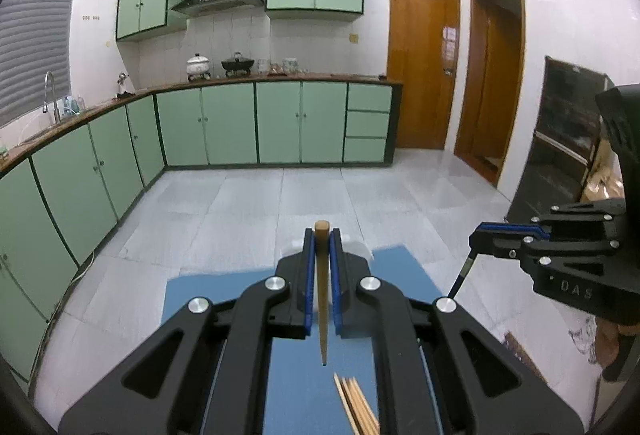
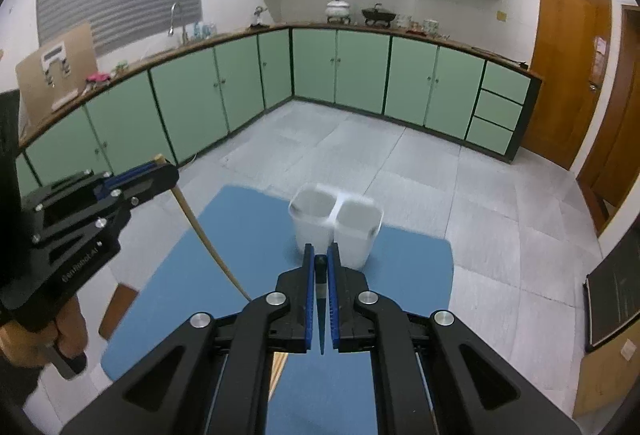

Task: Organize utensils
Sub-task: 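Lift and carry both chopsticks toward the white utensil holder, then insert the chopsticks into the holder and open both grippers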

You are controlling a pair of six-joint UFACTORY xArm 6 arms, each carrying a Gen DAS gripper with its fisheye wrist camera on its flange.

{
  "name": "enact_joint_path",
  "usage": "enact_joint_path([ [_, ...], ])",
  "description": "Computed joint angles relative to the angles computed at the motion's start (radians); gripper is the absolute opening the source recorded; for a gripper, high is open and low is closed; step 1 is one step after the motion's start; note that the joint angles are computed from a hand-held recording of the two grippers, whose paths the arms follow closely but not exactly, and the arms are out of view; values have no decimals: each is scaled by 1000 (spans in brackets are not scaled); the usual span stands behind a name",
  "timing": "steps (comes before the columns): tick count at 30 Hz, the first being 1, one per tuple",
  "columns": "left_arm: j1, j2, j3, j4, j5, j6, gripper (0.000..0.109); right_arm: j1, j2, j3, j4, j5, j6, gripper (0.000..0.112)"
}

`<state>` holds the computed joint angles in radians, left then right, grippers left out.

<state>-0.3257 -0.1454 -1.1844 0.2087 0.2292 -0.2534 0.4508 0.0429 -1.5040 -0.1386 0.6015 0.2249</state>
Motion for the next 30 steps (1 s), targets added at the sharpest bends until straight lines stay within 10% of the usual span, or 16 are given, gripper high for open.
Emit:
enact_joint_path([
  [17,40,560,-650,96,58,-117,6,-103,673,-938,38,186,-59,6],
  [30,61,495,-433,98,-43,-94,20,-131,551,-583,86,25,-55,16],
])
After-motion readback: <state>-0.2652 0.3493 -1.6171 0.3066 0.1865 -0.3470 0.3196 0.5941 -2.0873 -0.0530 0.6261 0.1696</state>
